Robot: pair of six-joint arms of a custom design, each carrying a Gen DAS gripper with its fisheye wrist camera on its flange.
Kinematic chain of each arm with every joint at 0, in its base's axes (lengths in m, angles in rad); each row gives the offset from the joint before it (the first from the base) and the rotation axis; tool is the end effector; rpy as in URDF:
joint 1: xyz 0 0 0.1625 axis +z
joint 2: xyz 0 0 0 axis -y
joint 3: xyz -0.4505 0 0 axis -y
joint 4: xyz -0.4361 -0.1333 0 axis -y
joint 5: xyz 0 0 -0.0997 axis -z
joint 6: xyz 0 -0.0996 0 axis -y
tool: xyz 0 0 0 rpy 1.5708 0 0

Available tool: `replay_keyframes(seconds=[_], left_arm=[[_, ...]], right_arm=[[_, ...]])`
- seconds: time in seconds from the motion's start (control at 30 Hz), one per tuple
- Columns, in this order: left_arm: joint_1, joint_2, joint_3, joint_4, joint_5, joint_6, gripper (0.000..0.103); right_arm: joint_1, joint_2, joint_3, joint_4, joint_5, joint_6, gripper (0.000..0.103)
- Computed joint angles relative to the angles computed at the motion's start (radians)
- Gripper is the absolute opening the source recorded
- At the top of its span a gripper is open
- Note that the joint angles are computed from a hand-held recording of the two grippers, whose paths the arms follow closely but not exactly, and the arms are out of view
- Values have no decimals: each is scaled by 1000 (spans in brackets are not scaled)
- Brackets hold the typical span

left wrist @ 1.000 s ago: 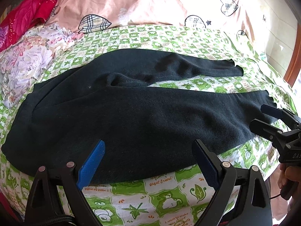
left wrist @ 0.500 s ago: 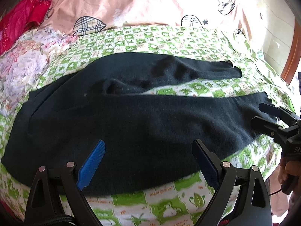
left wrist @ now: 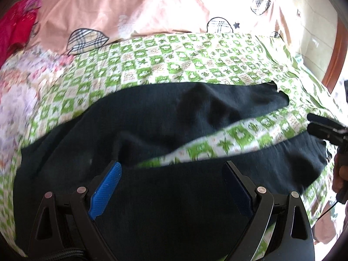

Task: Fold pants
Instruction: 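Grasp the waistband with the left gripper while the right gripper grasps the other waistband corner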

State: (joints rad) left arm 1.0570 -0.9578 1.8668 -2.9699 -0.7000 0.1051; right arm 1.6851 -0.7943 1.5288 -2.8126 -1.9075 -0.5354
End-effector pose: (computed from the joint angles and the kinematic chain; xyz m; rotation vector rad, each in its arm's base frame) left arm -0.1347 -0.6650 0.1773 0.4401 2.2445 -0.7708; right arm 0.1878 -0.7557 0.1579 0.7360 -2.5515 0.5783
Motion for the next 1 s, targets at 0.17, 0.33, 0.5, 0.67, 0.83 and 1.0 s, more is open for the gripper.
replay_keyframes(seconds=[0.17, 0.33, 0.5, 0.67, 0.83, 1.0], left_arm=[[26, 48, -108, 56, -16, 86, 94], [54, 103, -234, 144, -35, 131, 94], [86, 176, -400, 265, -54, 204, 94], [116, 245, -555, 393, -71, 244, 94], [148, 320, -706, 525, -90, 251, 94], [182, 386, -844, 735, -117, 186, 86]], right_arm=[[-17, 43, -124, 102, 7, 26, 100], [-29, 107, -273, 187, -24, 22, 100], [-46, 177, -427, 275, -49, 44, 94], [-62, 251, -571, 386, -58, 57, 81], [-76, 316, -675, 462, -52, 48, 74], [-100, 338, -724, 506, 43, 65, 56]])
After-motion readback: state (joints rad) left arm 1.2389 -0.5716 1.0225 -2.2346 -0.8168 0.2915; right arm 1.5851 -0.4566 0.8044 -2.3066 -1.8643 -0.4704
